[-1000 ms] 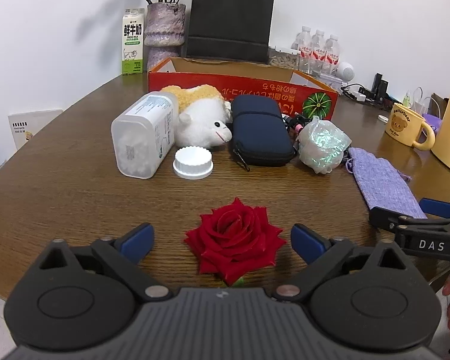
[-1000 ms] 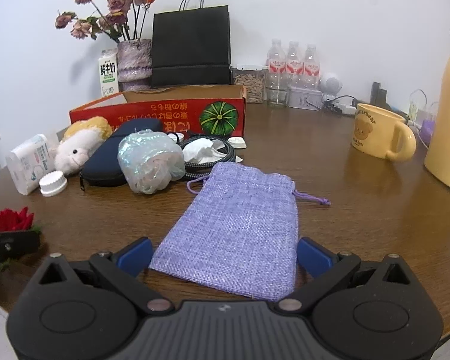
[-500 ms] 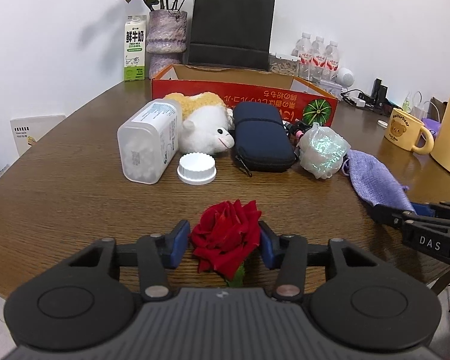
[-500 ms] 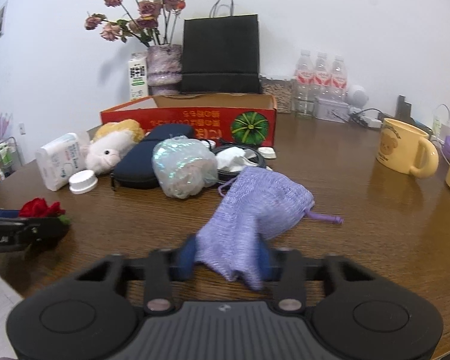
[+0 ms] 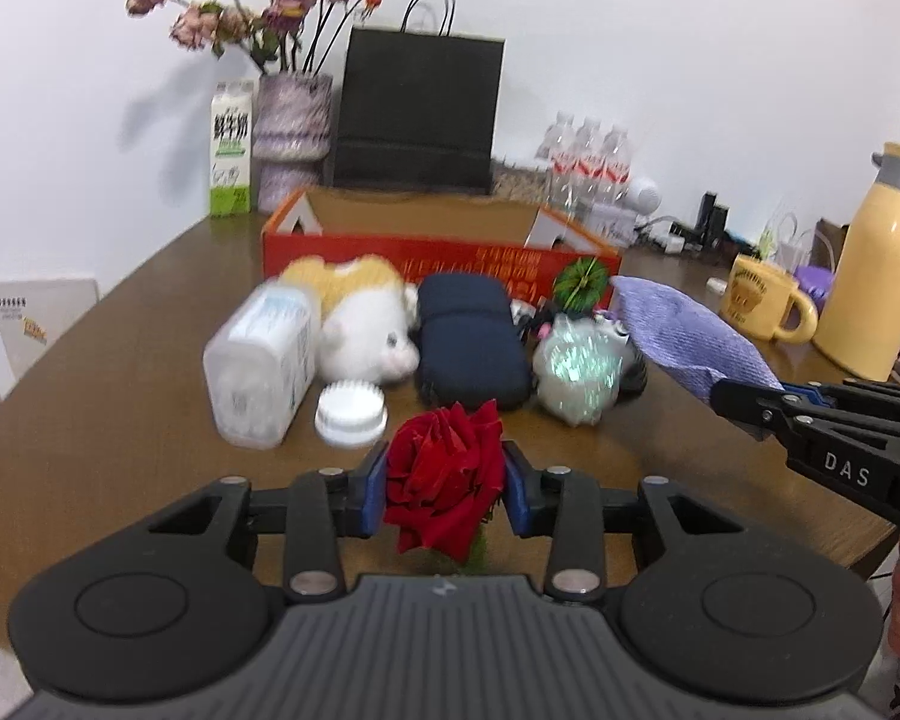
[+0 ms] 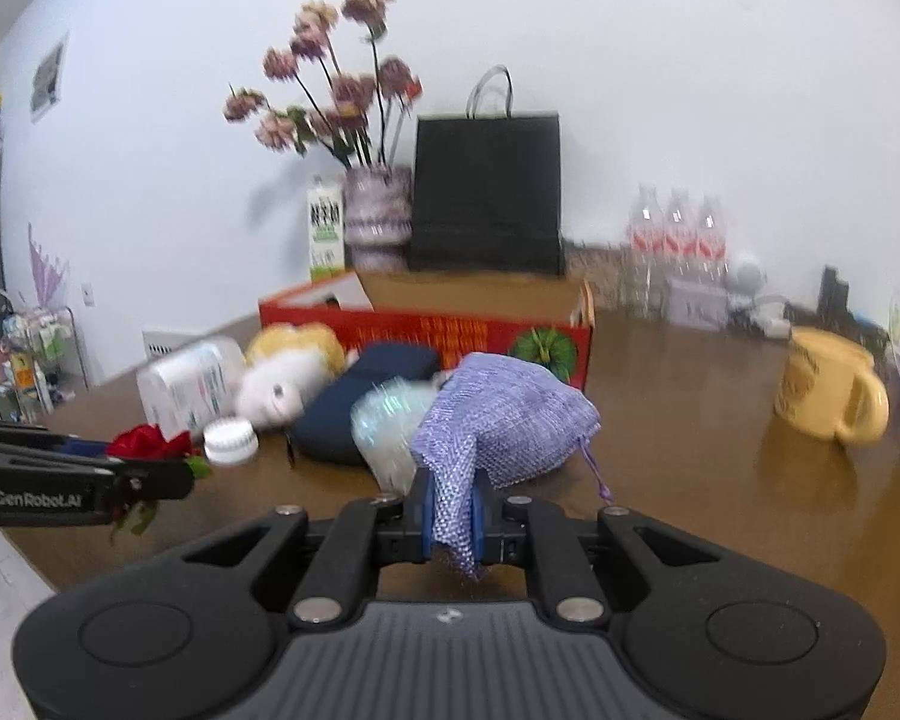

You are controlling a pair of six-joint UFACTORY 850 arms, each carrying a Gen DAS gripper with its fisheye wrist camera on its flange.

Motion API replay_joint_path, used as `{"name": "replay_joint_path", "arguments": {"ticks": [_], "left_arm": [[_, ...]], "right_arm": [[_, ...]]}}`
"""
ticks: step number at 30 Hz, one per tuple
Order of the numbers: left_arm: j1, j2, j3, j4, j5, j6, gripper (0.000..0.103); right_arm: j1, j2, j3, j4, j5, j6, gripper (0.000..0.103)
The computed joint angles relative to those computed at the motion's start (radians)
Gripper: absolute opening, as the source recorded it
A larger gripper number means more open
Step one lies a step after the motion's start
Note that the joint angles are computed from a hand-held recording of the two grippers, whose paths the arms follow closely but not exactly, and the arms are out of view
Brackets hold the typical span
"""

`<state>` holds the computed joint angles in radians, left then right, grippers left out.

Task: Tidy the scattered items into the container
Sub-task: 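Carry rose and pouch into the box and open both tools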

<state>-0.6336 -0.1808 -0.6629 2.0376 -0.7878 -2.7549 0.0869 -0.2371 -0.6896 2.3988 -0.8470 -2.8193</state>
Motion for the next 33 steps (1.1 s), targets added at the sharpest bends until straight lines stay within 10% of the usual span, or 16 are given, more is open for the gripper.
{"name": "replay_joint_path", "arguments": {"ticks": [13, 19, 27, 33], "left_arm": [[0.177, 0.001, -0.200, 0.079, 0.084, 0.138, 0.038], [0.299, -0.098, -0.406, 0.010, 0.270, 0.279, 0.038], [0.427, -0.336, -0.767, -0.603, 0.467, 0.946, 0.038], [0.481, -0.544, -1.038, -1.229, 0.424, 1.574, 0.038]], "right_arm": [[0.073, -0.103, -0.302, -0.021, 0.076, 0.134, 0.011], [0.112, -0.248, -0.574, -0.159, 0.221, 0.345, 0.011], [0.158, -0.565, -1.088, -0.811, 0.410, 1.088, 0.011], [0.178, -0.800, -1.461, -1.390, 0.352, 1.685, 0.011]]}}
